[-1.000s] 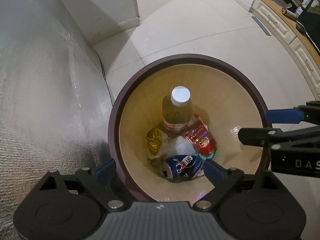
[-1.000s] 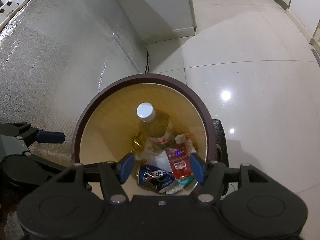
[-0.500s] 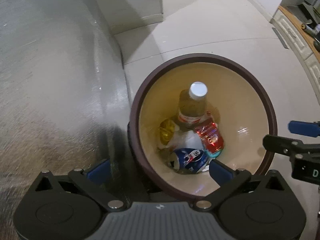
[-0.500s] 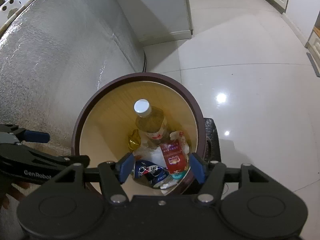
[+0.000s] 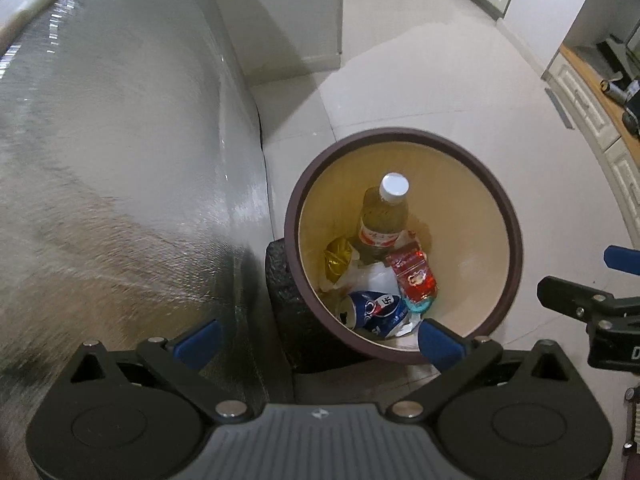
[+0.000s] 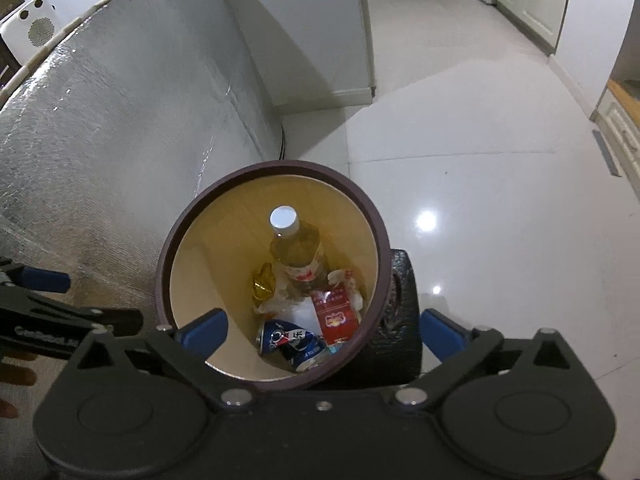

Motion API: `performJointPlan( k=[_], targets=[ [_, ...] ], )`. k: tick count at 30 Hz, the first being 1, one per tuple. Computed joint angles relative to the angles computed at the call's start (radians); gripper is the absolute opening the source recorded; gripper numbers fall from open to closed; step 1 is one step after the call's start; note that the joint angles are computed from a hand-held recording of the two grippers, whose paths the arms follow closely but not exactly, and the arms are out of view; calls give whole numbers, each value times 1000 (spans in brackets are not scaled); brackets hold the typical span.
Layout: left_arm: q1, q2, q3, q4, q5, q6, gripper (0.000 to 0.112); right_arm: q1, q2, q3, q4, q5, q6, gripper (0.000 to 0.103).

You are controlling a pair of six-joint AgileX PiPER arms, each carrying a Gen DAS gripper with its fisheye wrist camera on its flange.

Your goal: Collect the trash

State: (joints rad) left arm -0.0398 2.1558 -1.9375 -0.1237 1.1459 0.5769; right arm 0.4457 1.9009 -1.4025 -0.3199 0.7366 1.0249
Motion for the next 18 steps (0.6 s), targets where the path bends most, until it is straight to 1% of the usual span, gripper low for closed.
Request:
performJointPlan(
  k=[7,12,15,18],
  targets=[
    [69,-166,142,-102,-49,97,103,92,-96,37,-145,95,161,103],
    [131,-285,218,-209,-43,179,103,169,-191,69,-235,153,279,103],
    [170,-367,278,-264,-53,227,103,228,-238,72,-291,202,347,103],
    [217,-432,305,-310,-27,261,103,302,-280,71,-360,265,432,103]
  ],
)
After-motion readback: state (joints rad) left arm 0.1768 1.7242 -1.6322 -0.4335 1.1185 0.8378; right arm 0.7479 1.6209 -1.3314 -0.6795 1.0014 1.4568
